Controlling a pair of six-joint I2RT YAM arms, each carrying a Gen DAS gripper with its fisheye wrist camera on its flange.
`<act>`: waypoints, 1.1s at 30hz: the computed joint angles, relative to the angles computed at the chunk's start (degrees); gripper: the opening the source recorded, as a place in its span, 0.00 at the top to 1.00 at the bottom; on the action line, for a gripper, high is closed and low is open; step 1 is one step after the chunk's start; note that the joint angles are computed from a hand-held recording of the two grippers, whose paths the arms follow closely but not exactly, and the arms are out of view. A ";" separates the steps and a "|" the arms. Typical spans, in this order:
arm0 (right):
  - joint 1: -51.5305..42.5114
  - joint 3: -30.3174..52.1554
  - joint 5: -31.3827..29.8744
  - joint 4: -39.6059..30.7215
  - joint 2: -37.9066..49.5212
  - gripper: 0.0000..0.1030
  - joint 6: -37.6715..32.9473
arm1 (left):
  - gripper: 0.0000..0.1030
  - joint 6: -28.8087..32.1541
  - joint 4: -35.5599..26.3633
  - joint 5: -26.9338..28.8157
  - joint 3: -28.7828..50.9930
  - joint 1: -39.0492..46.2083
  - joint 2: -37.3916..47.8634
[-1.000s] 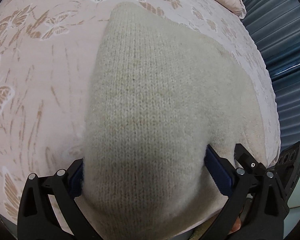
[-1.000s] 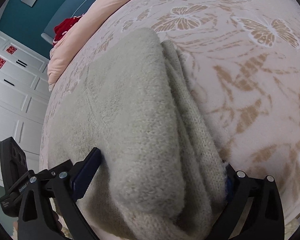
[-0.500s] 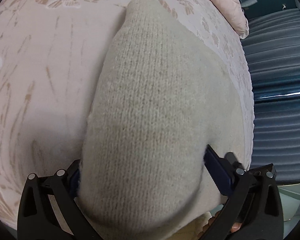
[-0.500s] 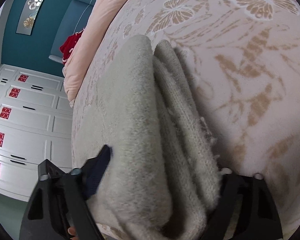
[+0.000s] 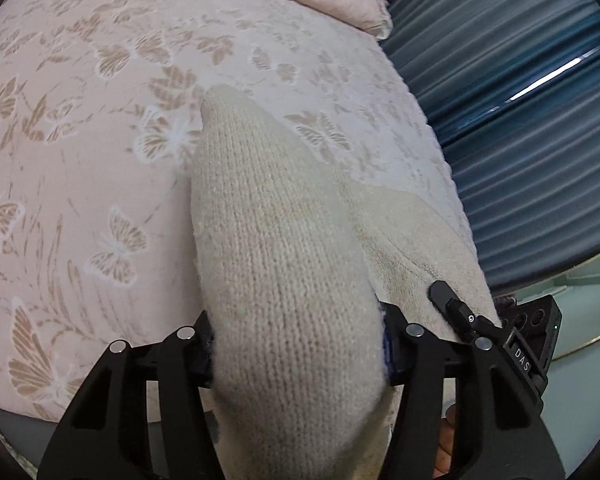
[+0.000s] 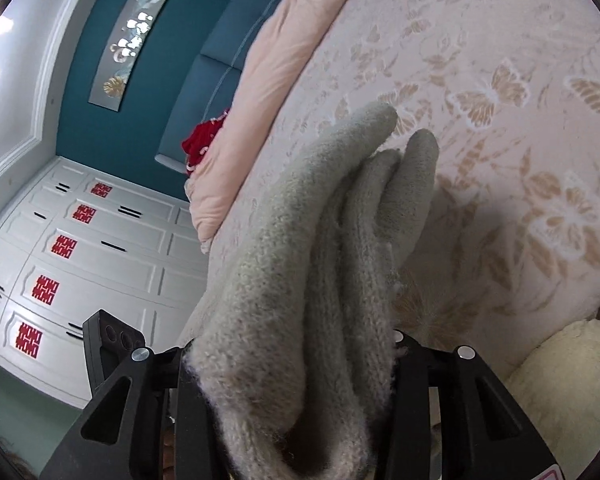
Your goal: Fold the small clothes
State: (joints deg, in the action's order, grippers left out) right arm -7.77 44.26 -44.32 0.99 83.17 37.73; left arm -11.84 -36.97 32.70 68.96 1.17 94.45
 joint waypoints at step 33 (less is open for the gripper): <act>38.26 20.51 24.41 10.29 8.73 0.38 -10.95 | 0.26 29.68 -9.76 32.14 17.89 49.54 -8.92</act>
State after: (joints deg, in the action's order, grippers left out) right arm 30.49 64.77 -19.91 11.28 91.90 26.77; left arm 17.84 -46.73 64.84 86.85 50.72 85.53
